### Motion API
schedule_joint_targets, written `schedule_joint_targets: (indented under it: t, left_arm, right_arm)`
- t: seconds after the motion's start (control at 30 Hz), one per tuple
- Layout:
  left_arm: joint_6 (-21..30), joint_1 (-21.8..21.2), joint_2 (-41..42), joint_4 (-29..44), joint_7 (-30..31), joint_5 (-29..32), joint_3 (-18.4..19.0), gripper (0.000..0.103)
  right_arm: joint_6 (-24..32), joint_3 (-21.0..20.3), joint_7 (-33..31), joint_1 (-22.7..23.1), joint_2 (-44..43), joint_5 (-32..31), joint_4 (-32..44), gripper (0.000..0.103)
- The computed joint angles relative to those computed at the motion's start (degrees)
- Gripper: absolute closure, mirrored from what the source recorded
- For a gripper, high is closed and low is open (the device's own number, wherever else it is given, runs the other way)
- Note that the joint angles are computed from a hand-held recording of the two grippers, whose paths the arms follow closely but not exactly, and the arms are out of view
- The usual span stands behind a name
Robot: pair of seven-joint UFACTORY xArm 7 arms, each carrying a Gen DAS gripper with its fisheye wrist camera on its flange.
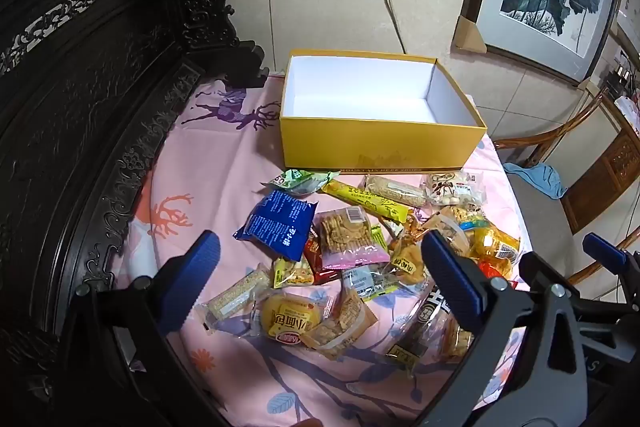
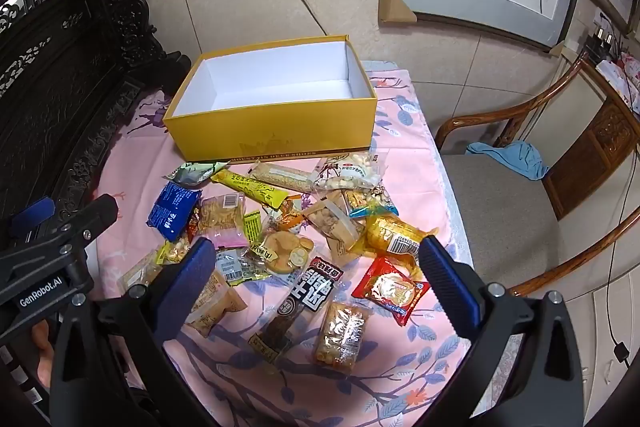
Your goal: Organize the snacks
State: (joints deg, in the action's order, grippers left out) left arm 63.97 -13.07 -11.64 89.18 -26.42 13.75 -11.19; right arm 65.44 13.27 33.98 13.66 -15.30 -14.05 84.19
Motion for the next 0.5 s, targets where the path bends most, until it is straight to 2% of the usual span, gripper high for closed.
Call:
schedule_joint_targets:
  t: [0.5]
  left_arm:
    - [0.21, -0.03, 0.06, 0.11, -0.04, -0.02, 0.01, 0.002]
  right_arm:
    - [0.07, -0.01, 0.23, 0.17, 0.29, 0.19, -0.06, 0.001]
